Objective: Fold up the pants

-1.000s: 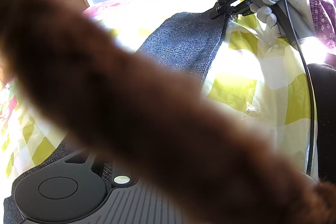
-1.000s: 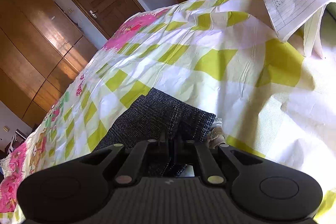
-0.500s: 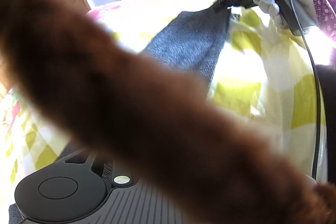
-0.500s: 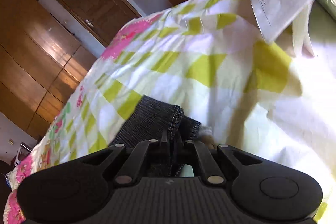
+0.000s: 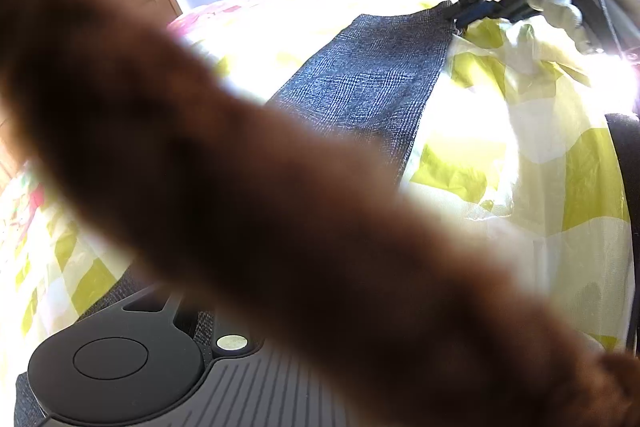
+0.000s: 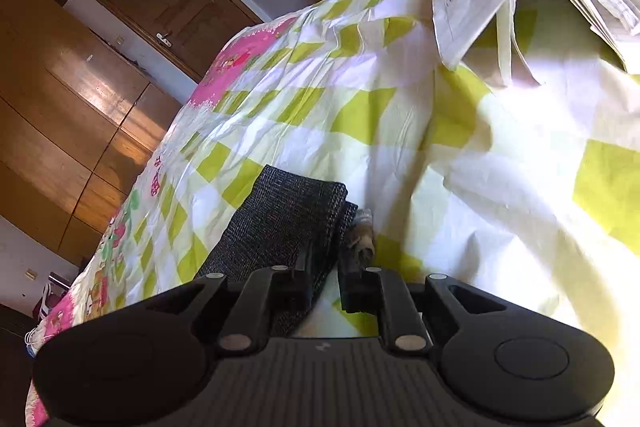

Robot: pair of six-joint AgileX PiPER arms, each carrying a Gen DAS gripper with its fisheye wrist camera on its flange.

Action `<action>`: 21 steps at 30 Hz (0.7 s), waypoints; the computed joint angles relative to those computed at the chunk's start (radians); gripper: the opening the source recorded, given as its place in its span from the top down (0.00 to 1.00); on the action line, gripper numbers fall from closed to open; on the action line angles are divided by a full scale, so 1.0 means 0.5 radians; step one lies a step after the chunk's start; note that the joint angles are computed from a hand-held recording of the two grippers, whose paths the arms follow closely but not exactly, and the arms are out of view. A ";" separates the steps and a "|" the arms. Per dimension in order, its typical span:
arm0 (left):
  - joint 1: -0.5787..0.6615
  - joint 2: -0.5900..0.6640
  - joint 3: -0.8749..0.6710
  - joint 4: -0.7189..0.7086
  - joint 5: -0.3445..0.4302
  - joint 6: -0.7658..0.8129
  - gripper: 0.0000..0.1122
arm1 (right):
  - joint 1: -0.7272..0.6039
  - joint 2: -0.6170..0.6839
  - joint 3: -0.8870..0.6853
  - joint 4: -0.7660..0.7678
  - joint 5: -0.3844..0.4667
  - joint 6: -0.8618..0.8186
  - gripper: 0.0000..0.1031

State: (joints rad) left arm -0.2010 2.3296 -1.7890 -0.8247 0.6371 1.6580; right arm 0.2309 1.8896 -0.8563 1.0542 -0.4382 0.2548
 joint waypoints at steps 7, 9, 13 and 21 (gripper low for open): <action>0.035 -0.012 0.038 -0.103 0.013 0.058 0.66 | 0.017 0.117 -0.119 -0.153 0.056 0.179 0.56; 0.043 -0.016 0.056 -0.154 0.013 0.073 0.66 | 0.004 0.182 -0.196 -0.139 0.054 0.173 0.52; 0.061 -0.059 0.129 -0.249 0.008 0.129 0.66 | 0.008 0.277 -0.284 -0.312 -0.012 0.341 0.51; 0.111 -0.113 0.205 -0.318 0.000 0.159 0.65 | 0.010 0.324 -0.383 -0.205 -0.009 0.213 0.77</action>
